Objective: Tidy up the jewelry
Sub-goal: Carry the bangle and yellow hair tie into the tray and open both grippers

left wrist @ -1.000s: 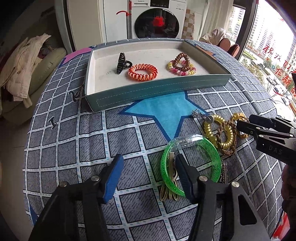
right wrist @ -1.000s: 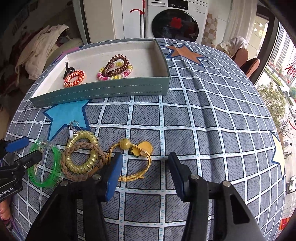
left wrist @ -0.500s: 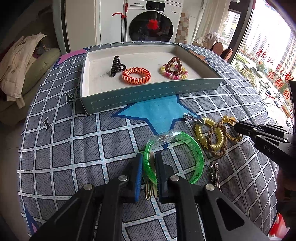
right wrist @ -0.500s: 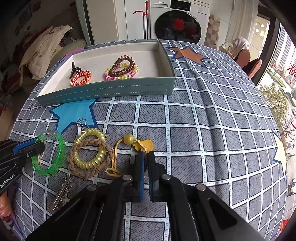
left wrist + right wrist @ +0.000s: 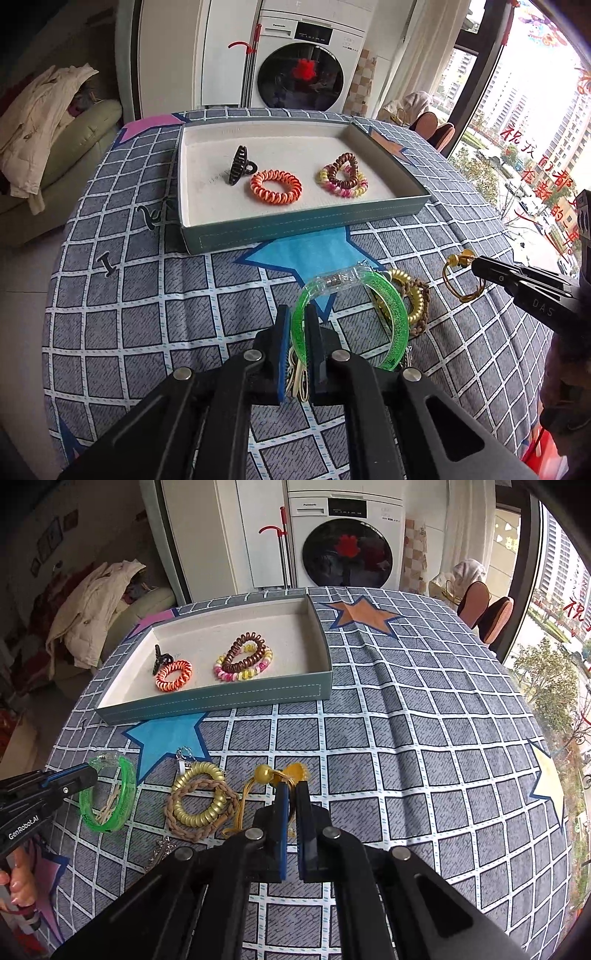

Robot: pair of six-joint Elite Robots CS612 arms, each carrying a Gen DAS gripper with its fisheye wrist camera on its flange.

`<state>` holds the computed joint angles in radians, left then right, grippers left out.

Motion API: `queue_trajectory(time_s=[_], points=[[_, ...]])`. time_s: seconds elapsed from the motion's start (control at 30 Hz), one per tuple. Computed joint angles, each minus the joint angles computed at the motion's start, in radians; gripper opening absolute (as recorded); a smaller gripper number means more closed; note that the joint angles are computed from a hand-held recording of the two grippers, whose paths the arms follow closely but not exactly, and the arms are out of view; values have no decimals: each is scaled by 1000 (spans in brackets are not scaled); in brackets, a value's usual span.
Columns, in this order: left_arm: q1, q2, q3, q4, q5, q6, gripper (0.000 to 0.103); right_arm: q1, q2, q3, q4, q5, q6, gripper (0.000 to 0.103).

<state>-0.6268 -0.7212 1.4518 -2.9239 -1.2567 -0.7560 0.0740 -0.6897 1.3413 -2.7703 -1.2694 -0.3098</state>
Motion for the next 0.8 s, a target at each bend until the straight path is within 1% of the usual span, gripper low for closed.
queue_trajectory(time_s=[0.17,0.33,0.57,0.8], points=[[8,-9,-18,-7,40,34,26,1,-4,-17,-3,40,4,4],[28,4,-70,13,83,65,26,10,18,-86,16,70,26,4],[65,41,-151,75,78,61,26,31,87,-234,102,95,63,4],[82,79,-211,128,67,72,26,45,160,-362,183,82,100,4]])
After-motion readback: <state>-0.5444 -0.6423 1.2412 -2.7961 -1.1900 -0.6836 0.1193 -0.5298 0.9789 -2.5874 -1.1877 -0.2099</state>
